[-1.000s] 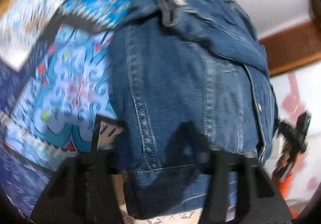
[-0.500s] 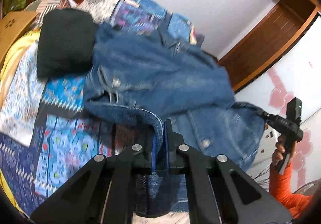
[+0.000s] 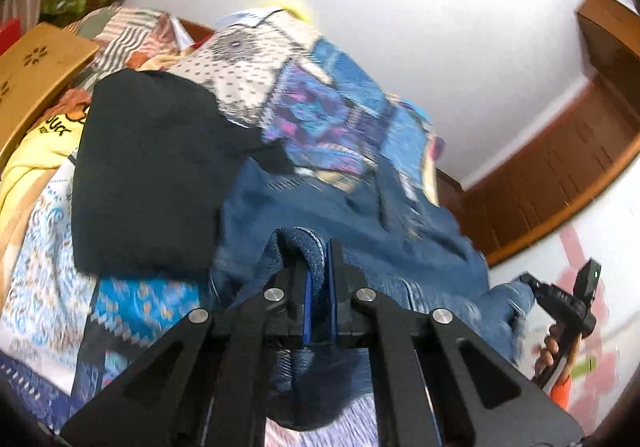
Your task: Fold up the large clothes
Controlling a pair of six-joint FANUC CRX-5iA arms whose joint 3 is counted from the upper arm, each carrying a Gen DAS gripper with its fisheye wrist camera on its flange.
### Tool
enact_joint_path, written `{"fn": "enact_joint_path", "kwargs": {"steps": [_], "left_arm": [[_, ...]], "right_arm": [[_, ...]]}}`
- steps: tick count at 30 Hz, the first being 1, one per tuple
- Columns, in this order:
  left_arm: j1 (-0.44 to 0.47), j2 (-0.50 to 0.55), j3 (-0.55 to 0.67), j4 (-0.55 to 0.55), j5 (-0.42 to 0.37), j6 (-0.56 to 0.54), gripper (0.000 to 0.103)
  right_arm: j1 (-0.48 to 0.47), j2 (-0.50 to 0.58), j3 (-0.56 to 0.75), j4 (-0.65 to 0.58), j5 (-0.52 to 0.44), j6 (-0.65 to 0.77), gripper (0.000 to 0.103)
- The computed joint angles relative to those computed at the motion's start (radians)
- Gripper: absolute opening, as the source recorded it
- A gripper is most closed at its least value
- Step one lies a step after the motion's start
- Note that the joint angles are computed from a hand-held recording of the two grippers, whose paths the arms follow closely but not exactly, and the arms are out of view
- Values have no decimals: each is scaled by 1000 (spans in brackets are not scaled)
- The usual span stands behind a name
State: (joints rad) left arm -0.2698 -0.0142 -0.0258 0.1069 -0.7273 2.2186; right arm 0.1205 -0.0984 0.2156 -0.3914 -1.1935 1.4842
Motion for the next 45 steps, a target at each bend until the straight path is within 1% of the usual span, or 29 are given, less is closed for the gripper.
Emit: {"fn": "enact_joint_path", "kwargs": {"steps": [1, 3, 4, 6, 8, 9, 11, 13, 15, 17, 18, 19, 20, 21, 23, 24, 26, 28, 33, 36, 40, 42, 44, 45], "left_arm": [[13, 22, 3, 8, 8, -6, 5], [41, 76, -6, 77, 30, -62, 5], [47, 104, 6, 88, 19, -69, 5], [43, 160, 40, 73, -18, -66, 6], [34, 197, 69, 40, -51, -63, 6], [30, 202, 72, 30, -54, -64, 6], [21, 197, 75, 7, -61, -66, 6], [17, 189, 79, 4, -83, -77, 7], [16, 184, 91, 9, -119, -84, 11], [10, 175, 100, 5, -155, -85, 20], [3, 170, 108, -6, -173, -83, 23], [-1, 167, 114, -15, -182, -83, 28], [-14, 157, 124, -43, -198, -77, 35], [-27, 153, 139, -76, -217, -66, 38], [-60, 136, 168, -151, -255, -43, 44], [-74, 126, 177, -178, -269, -39, 45], [-92, 101, 177, -205, -280, -37, 50], [-102, 78, 166, -216, -285, -37, 53], [-118, 52, 134, -233, -302, -30, 53], [-115, 48, 105, -225, -302, -25, 53], [-121, 66, 108, -255, -315, 5, 53], [-130, 75, 121, -285, -317, 22, 44], [-141, 94, 150, -314, -331, 26, 22], [-147, 103, 165, -329, -340, 29, 19]], "right_arm": [[-4, 43, 17, 9, 4, -23, 11], [-20, 108, 56, -7, -13, -44, 11], [-30, 150, 77, -26, -30, -49, 11], [-30, 196, 95, -28, -46, -64, 10], [-31, 206, 84, -40, -40, -52, 11], [-28, 203, 77, -37, -31, -40, 11], [-10, 175, 47, -6, -4, -15, 11], [16, 152, 31, 45, -6, 7, 14], [27, 161, 51, 82, -37, 16, 17], [35, 161, 67, 107, -75, 15, 23], [40, 152, 68, 125, -92, 9, 30], [40, 145, 67, 135, -97, 9, 37], [41, 141, 65, 140, -95, 11, 40], [41, 126, 57, 143, -92, 17, 43], [37, 96, 47, 135, -97, 34, 44], [31, 78, 45, 122, -111, 49, 44], [28, 54, 37, 105, -123, 70, 44], [40, 27, 21, 110, -128, 87, 45], [80, -20, -24, 120, -131, 121, 46], [119, -41, -72, 168, -108, 116, 46], [165, -35, -114, 239, -93, 100, 46], [164, -35, -125, 237, -70, 103, 46], [163, -38, -132, 239, -49, 98, 46], [166, -40, -136, 247, -39, 92, 46]]}}
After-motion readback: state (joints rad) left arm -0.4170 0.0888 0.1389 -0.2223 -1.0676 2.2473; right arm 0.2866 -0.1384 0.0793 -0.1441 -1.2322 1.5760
